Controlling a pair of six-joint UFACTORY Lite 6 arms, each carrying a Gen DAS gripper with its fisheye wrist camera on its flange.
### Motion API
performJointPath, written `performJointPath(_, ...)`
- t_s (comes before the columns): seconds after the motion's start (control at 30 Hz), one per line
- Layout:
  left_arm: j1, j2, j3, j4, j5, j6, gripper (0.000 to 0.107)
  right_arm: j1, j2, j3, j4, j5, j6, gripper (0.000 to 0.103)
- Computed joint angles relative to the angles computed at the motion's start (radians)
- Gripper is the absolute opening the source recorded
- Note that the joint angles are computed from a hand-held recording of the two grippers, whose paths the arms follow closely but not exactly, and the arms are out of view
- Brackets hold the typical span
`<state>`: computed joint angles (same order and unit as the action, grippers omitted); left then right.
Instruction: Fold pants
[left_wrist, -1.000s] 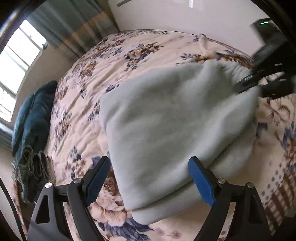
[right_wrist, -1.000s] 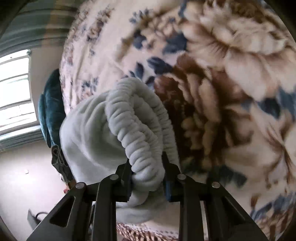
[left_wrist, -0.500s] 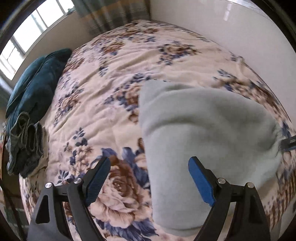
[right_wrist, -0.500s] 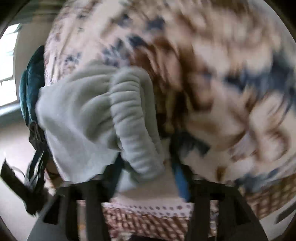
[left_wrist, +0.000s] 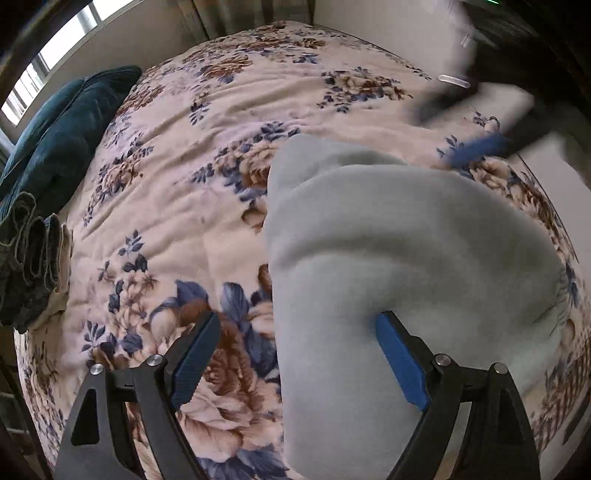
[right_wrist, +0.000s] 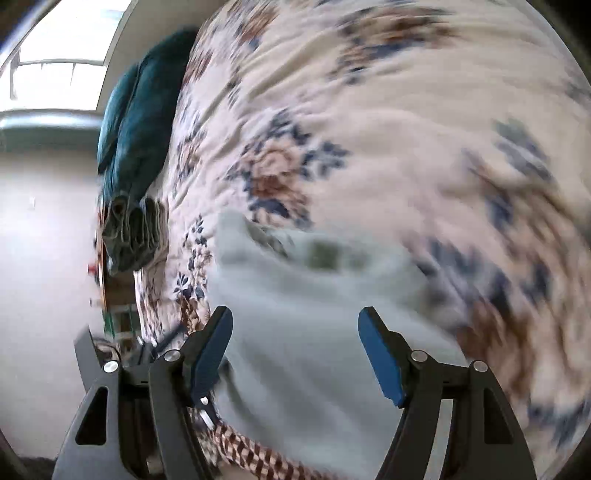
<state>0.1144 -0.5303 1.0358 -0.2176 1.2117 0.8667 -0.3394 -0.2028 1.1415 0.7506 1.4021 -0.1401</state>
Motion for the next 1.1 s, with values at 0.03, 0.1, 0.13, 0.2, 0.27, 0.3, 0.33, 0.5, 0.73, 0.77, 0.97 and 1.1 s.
performJointPath(0.03,0.02,-0.002,-0.009,-0.018,0.001,0.013,0.086,0.051,0.089,0.039,0.027,-0.028,-0.017,0.074)
performJointPath(0.1,0.045,-0.002,-0.022,-0.038,0.003,0.022,0.086,0.158,0.247,0.139,0.059,-0.04,-0.053,0.057)
performJointPath(0.13,0.05,-0.007,-0.034,-0.037,-0.002,0.022,0.086,0.225,0.284,0.188,0.015,-0.059,-0.03,0.04)
performJointPath(0.2,0.063,-0.018,-0.058,-0.041,-0.01,0.039,0.086,0.297,0.327,0.241,-0.074,-0.097,-0.004,0.013)
performJointPath(0.27,0.104,-0.021,-0.075,-0.081,0.008,0.075,0.087,0.271,0.325,0.243,-0.122,-0.158,0.076,0.011)
performJointPath(0.3,0.113,-0.019,-0.077,-0.094,0.02,0.075,0.087,0.244,0.321,0.225,-0.124,-0.17,0.1,0.009)
performJointPath(0.33,0.1,-0.018,-0.078,-0.089,0.026,0.056,0.086,0.201,0.335,0.201,-0.111,-0.176,0.125,0.008)
performJointPath(0.5,0.073,-0.038,-0.097,-0.077,0.037,0.019,0.086,0.188,0.467,0.334,-0.035,-0.041,0.047,0.016)
performJointPath(0.73,0.072,-0.06,-0.124,-0.077,0.043,0.043,0.086,0.391,0.884,0.862,-0.143,0.184,0.061,0.033)
performJointPath(0.77,0.063,-0.059,-0.13,-0.065,0.035,0.037,0.087,0.414,0.903,0.881,-0.172,0.192,0.065,0.025)
performJointPath(0.97,0.08,0.013,-0.111,-0.082,0.043,0.028,0.089,0.325,0.885,0.738,-0.134,0.072,0.158,0.026)
performJointPath(1.1,0.248,0.055,0.022,-0.151,0.187,0.106,0.088,0.216,0.58,0.596,-0.106,0.037,0.085,0.061)
